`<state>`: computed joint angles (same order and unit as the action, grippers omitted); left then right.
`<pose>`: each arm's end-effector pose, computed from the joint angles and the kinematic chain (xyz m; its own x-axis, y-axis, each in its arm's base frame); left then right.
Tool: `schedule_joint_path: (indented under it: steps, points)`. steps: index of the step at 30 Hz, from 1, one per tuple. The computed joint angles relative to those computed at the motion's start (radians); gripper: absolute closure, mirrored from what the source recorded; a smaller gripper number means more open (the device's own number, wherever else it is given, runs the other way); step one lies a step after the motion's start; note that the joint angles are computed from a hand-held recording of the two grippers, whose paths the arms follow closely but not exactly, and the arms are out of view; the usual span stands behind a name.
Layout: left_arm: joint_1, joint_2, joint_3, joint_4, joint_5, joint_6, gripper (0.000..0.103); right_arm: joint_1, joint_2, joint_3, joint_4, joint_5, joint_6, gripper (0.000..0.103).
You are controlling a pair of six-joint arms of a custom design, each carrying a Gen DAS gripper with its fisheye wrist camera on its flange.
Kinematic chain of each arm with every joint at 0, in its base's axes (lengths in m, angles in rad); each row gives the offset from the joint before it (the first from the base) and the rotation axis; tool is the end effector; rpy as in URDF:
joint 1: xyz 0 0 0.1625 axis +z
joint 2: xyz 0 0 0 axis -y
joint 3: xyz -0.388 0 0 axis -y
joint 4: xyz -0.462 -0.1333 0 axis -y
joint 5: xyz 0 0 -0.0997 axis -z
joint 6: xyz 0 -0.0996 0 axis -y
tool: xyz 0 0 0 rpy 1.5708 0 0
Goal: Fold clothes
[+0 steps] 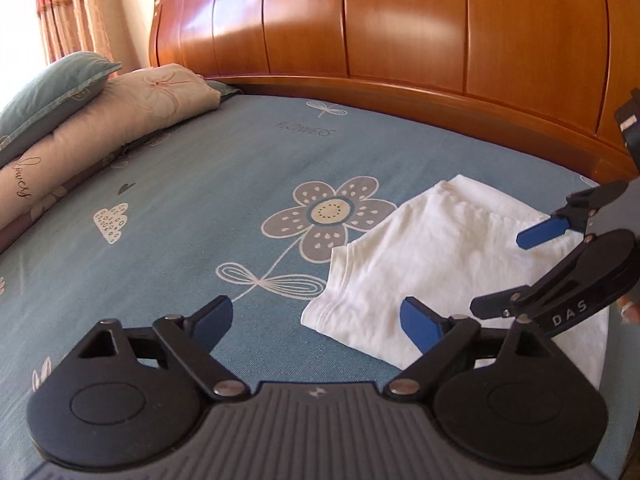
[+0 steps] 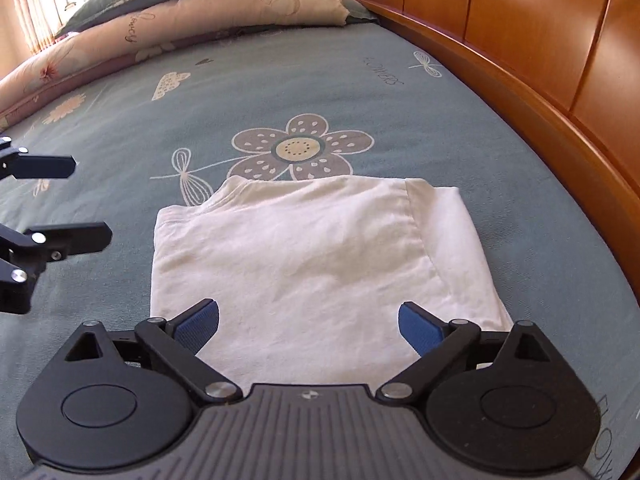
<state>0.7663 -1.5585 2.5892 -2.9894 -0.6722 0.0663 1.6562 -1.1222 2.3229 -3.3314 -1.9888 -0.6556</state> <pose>-0.1115 -0.4005 0.1345 -0.5995 0.2854 -0.7478 0.7082 0.6244 -0.3294 0.1325 -0.4586 0.0572 -0.6923 -0.4062 0.5964 -0.6236 0.7526 -0.2113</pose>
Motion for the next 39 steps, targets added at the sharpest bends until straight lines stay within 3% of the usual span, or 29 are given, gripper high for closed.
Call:
schedule_joint_path:
  steps: [2,5,9,12,20,22,25,31,35,39]
  points:
    - [-0.004,-0.016,0.014,0.012,0.019,-0.041,0.001,-0.002,0.020,-0.004,0.014,-0.017,0.002,0.000]
    - [-0.013,-0.045,0.021,0.118,0.054,-0.121,0.001,0.020,0.055,0.000,-0.046,-0.064,-0.063,0.000]
    - [-0.054,-0.149,0.053,0.220,0.060,-0.179,0.001,0.053,-0.012,0.022,0.022,-0.054,0.004,0.000]
    - [-0.085,-0.257,0.038,0.471,0.066,-0.330,0.001,0.112,-0.068,0.044,0.069,-0.094,0.073,0.000]
    - [-0.242,-0.538,-0.032,1.134,0.062,-0.701,0.001,0.346,-0.252,0.082,0.348,-0.270,0.424,0.000]
    - [-0.270,-0.578,-0.062,1.215,0.022,-0.728,0.001,0.412,-0.298,0.080,0.459,-0.310,0.531,0.000]
    - [-0.309,-0.606,-0.116,1.319,-0.029,-0.747,0.001,0.490,-0.353,0.060,0.620,-0.330,0.677,0.000]
    - [-0.388,-0.576,-0.222,1.514,-0.032,-0.807,0.001,0.612,-0.423,0.007,0.914,-0.363,0.967,0.000]
    - [-0.350,-0.571,-0.279,1.464,-0.185,-0.749,0.001,0.686,-0.434,-0.027,1.037,-0.385,1.106,0.000]
    - [-0.360,-0.577,-0.309,1.498,-0.239,-0.780,0.001,0.738,-0.436,-0.060,1.125,-0.407,1.241,0.000]
